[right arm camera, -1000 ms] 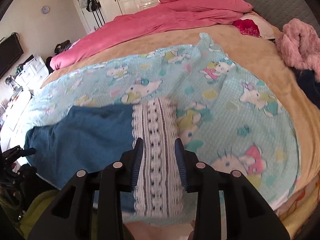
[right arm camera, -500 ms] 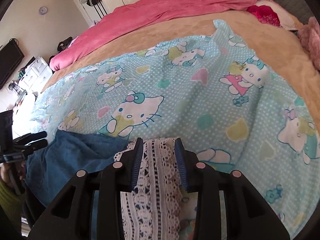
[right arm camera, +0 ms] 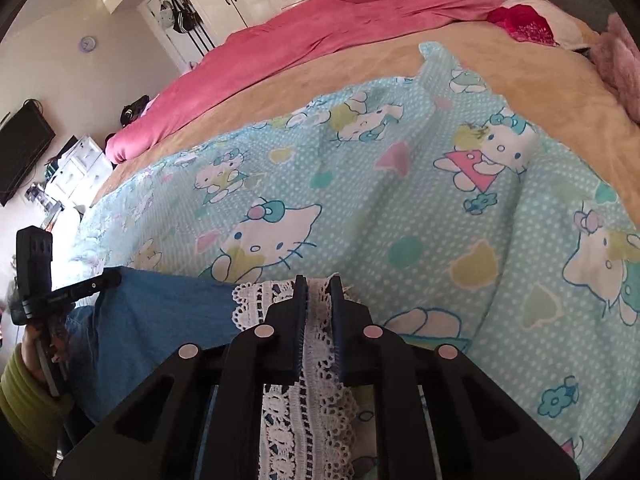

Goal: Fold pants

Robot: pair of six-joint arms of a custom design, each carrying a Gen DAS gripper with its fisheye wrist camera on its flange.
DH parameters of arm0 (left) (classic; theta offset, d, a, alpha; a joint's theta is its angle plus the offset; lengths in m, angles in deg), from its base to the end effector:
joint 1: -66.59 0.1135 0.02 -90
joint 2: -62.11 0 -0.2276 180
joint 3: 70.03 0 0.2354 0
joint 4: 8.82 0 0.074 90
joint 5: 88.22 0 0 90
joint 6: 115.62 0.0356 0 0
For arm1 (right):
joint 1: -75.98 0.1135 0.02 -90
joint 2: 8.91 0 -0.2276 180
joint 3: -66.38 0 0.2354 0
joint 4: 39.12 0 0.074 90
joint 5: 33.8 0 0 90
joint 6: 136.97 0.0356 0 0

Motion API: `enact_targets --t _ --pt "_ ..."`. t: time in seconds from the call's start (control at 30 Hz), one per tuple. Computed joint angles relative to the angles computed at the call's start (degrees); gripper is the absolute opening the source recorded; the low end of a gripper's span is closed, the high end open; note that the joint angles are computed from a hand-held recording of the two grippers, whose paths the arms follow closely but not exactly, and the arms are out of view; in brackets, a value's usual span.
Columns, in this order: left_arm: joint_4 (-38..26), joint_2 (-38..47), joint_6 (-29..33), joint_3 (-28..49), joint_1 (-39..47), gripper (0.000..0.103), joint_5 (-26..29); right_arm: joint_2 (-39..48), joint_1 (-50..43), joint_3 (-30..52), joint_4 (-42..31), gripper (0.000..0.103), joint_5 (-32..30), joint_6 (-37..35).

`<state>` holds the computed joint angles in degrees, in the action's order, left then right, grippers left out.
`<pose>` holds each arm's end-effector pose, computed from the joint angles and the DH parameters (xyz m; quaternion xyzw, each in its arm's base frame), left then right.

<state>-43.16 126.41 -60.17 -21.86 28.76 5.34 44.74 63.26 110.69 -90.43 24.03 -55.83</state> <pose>0.1702 -0.1349 0.1687 0.0374 0.9399 -0.2232 0.2555 0.1685 -0.0186 0.1678 -0.0388 0.9313 0.2177 0.2893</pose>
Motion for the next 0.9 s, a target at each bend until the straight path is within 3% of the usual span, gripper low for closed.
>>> enact_targets --t 0.07,0.2,0.3,0.33,0.4,0.47,0.57,0.63,0.7,0.9 --pt "0.13 2.64 0.3 0.17 -1.42 0.002 -2.07 1.55 2.4 -0.36 0.66 0.015 1.91 -0.31" --pt "1.88 4.01 1.03 -1.42 -2.22 0.006 -2.01 4.45 3.39 -0.32 1.94 0.045 2.61 -0.85" --pt "2.17 2.45 1.14 -2.83 -1.04 0.008 -0.56 6.9 4.13 -0.73 4.05 0.047 3.54 -0.48" --pt "2.14 2.38 1.18 -2.93 -1.16 0.008 -0.83 6.93 4.99 -1.03 4.52 0.047 4.09 -0.17" --pt "1.29 2.51 0.29 -2.38 -2.34 0.003 -2.49 6.43 6.59 -0.83 3.66 0.026 3.67 -0.79" --pt "-0.31 3.44 -0.47 -0.7 -3.79 0.001 -4.22 4.94 7.06 -1.06 2.47 0.02 2.1 -1.29" --pt "-2.58 4.2 0.22 2.56 -6.21 0.0 -9.08 -1.84 5.52 -1.54 0.54 0.017 -0.07 -1.9" --pt "-4.0 4.61 1.99 5.4 -5.1 0.0 -8.95 -4.07 2.22 0.29 -0.22 0.017 -2.35 -1.93" --pt "-5.19 6.83 3.21 8.6 -4.02 0.0 -9.11 -2.27 1.18 2.96 0.68 0.017 -2.82 -2.16" --pt "-4.04 18.26 5.67 15.57 -1.95 0.0 -9.71 11.92 8.23 8.24 8.77 0.017 7.68 0.11"
